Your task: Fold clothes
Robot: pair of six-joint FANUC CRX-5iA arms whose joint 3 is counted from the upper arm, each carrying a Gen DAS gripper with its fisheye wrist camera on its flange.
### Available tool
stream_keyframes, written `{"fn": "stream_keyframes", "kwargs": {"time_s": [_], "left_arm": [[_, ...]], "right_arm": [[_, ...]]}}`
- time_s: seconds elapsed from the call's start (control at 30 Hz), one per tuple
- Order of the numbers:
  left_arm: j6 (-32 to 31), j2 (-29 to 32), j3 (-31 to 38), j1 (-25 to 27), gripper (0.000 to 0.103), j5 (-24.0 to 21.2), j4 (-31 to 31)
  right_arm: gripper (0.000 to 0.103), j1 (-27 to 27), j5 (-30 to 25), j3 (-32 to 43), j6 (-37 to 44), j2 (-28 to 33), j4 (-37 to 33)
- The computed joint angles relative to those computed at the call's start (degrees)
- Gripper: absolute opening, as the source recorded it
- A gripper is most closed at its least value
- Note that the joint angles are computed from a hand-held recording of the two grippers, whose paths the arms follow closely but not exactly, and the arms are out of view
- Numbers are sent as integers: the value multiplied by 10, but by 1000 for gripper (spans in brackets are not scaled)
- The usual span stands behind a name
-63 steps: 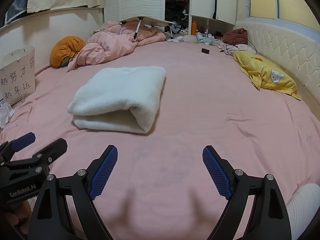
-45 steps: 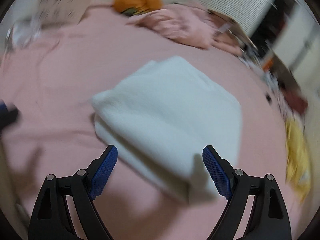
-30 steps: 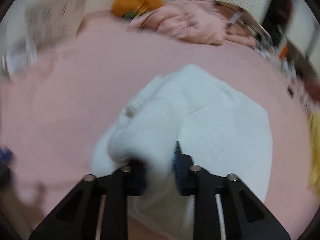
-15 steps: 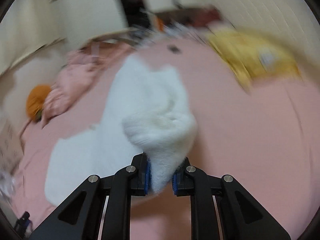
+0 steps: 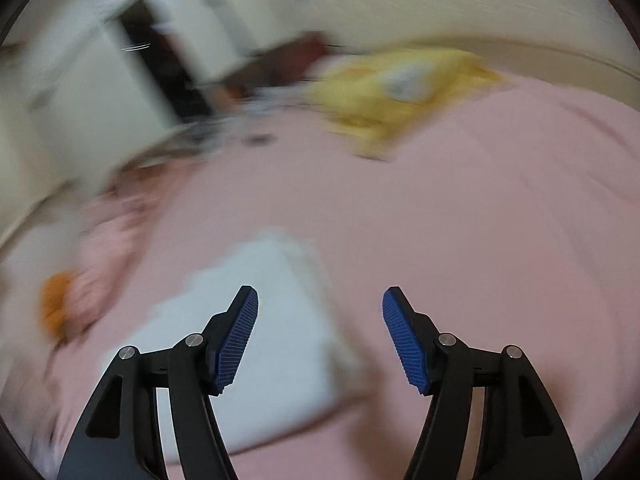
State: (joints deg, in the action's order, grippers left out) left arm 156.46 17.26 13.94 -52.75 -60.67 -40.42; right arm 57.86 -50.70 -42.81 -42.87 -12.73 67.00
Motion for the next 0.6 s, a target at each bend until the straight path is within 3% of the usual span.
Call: {"fn": "stream_keyframes", "kwargs": {"time_s": [0.07, 0.1, 0.17, 0.23, 0.3, 0.33, 0.37, 0.43, 0.5, 0.57, 0.6], "left_arm": [[-43, 34, 40, 18, 103, 35, 31], [-60, 50, 58, 28, 103, 51, 51], [-85, 85, 78, 54, 103, 75, 118], [-109, 125, 86, 75, 103, 77, 186], [-158, 166, 145, 54, 103, 7, 147], [-180, 187, 175, 41, 103, -27, 120], [-196, 189, 181, 39, 103, -32, 122], [-225, 153, 142, 57, 103, 17, 155], [-205, 115, 106, 66, 103, 62, 128], [-182, 93, 99, 86, 103, 72, 97], [-186, 87, 90, 110, 103, 91, 110]], "right_arm": [[66, -45, 148, 3, 109, 7, -12], [65, -52, 192, 25, 184, 38, -62], [65, -45, 190, 74, 323, 83, -208], [63, -61, 181, 106, 391, 131, -302], [61, -74, 212, 89, 379, 131, -283], [61, -68, 198, 99, 391, 136, -292], [61, -71, 192, 112, 408, 138, -301], [62, -100, 241, 102, 375, 127, -229], [68, -148, 291, 79, 303, 116, -113], [83, -180, 295, 92, 343, 117, -114], [83, -204, 303, 120, 407, 139, -160]]}}
